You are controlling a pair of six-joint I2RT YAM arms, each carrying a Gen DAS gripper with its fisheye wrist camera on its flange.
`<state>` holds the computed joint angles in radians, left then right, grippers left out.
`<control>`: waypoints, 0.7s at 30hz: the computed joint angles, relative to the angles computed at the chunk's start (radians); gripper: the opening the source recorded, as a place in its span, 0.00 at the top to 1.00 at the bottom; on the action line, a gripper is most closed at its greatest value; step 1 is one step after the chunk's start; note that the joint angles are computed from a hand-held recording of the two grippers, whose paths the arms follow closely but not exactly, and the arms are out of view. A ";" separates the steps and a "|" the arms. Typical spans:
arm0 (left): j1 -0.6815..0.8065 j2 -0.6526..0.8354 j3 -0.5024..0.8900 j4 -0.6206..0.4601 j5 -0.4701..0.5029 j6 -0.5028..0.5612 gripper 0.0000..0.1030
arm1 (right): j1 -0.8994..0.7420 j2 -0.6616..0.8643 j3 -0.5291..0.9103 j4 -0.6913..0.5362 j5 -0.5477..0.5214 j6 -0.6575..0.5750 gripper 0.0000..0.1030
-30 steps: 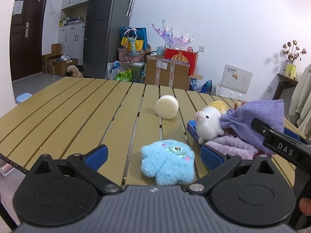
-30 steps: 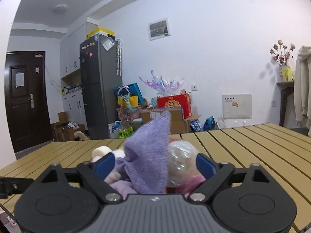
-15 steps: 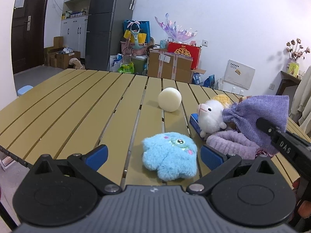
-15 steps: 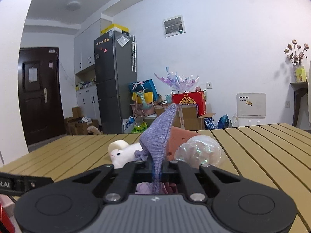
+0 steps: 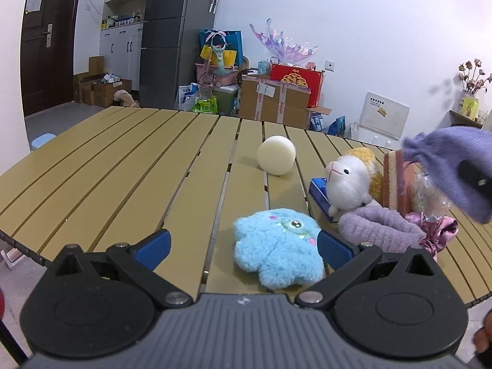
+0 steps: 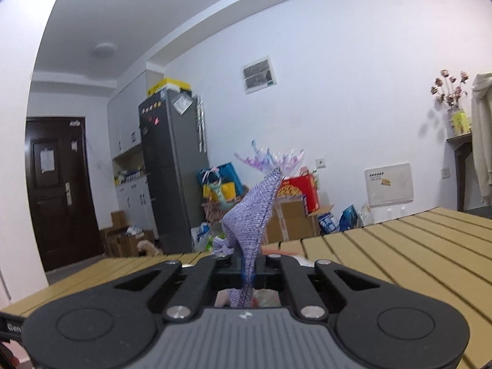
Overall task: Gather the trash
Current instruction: 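Grasp the purple pouch with the right tool while the left tool approaches the blue monster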
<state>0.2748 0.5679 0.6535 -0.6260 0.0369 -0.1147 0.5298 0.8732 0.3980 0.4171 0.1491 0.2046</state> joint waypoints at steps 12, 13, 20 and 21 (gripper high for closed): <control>-0.218 0.169 -0.013 0.122 -0.208 -0.082 0.00 | -0.285 -0.058 -0.007 -0.055 -0.172 0.047 0.97; -0.241 0.187 -0.016 0.135 -0.233 -0.092 0.00 | -0.311 -0.053 -0.007 -0.057 -0.193 0.055 0.97; -0.327 0.314 -0.022 0.219 -0.339 -0.136 0.00 | -0.432 -0.004 0.007 -0.070 -0.301 0.071 0.97; -0.329 0.331 -0.021 0.231 -0.342 -0.143 0.00 | -0.433 -0.002 0.008 -0.074 -0.302 0.067 0.97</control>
